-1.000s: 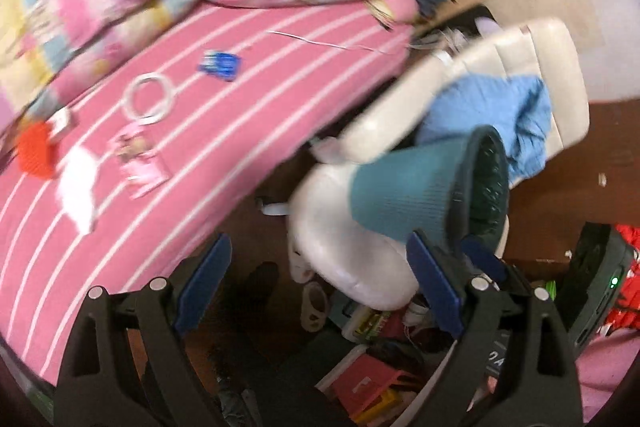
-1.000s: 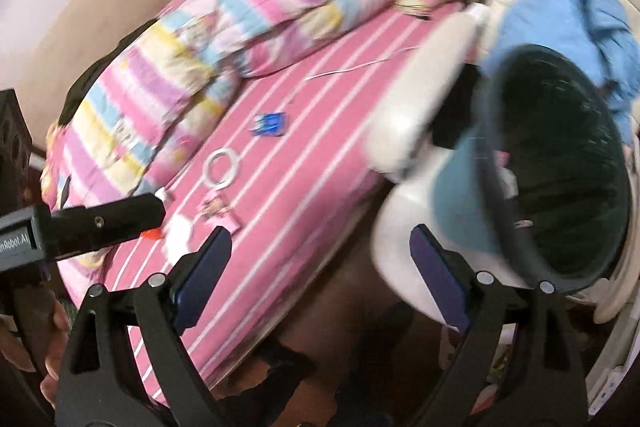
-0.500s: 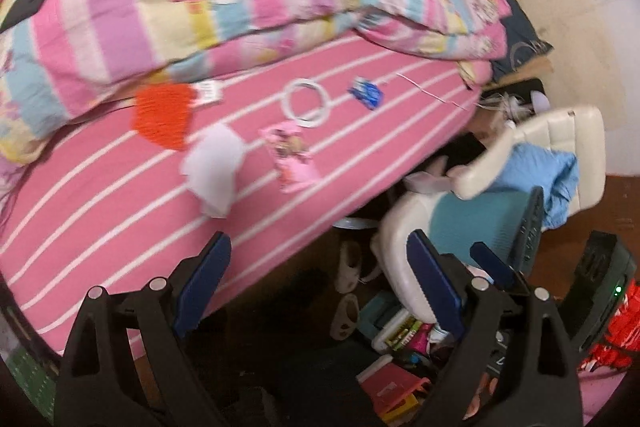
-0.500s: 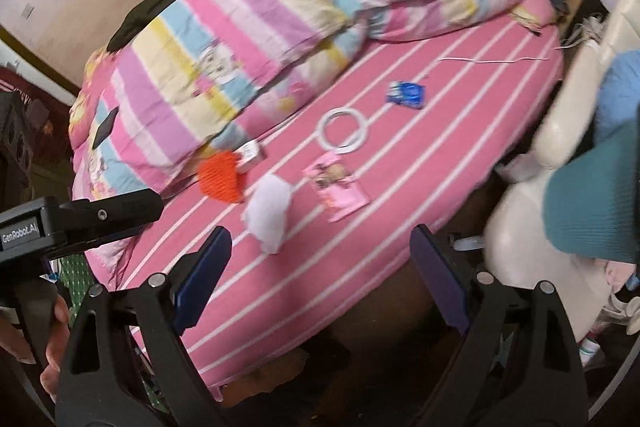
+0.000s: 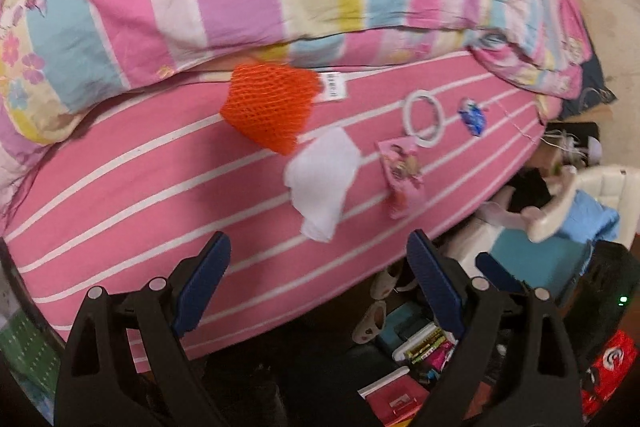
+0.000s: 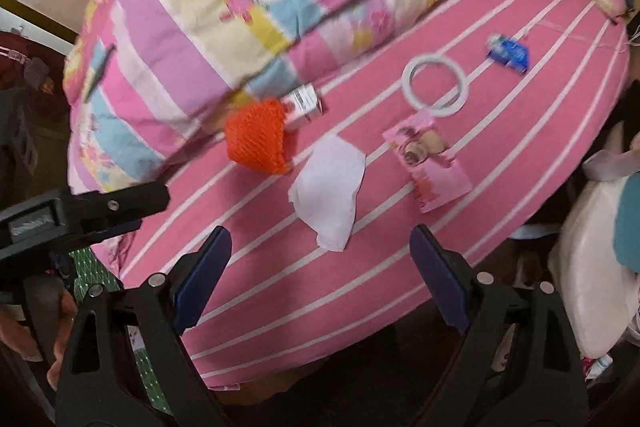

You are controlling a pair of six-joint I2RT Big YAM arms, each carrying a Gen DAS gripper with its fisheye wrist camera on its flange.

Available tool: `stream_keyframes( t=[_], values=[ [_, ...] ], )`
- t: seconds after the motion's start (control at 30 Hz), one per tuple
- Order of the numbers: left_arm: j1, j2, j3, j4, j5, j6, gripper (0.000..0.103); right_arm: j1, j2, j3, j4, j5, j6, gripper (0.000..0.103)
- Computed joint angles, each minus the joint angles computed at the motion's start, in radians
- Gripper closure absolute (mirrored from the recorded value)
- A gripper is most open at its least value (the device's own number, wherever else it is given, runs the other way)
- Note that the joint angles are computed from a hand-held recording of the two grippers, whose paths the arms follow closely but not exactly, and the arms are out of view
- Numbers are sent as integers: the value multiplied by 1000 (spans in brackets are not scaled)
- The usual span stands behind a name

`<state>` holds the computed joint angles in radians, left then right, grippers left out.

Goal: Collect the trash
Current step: 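Move both tools back over the bed toward the orange net and tissue, then grasp the orange mesh net with the left tool while the right tool grasps the white tissue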

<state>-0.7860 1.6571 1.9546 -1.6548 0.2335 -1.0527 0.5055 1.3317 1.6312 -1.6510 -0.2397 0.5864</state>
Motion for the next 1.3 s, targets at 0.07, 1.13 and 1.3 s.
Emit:
stream_keyframes(
  t=[0.07, 1.13, 1.3],
  values=[
    [18, 5, -47, 28, 9, 23, 16, -3, 17, -54, 37, -23, 3, 13],
    [111, 199, -280, 245, 28, 190, 24, 78, 196, -321, 341, 41, 74, 38],
    [113, 170, -298, 222, -19, 168, 56, 41, 158, -357, 328, 53, 48, 82]
  ],
)
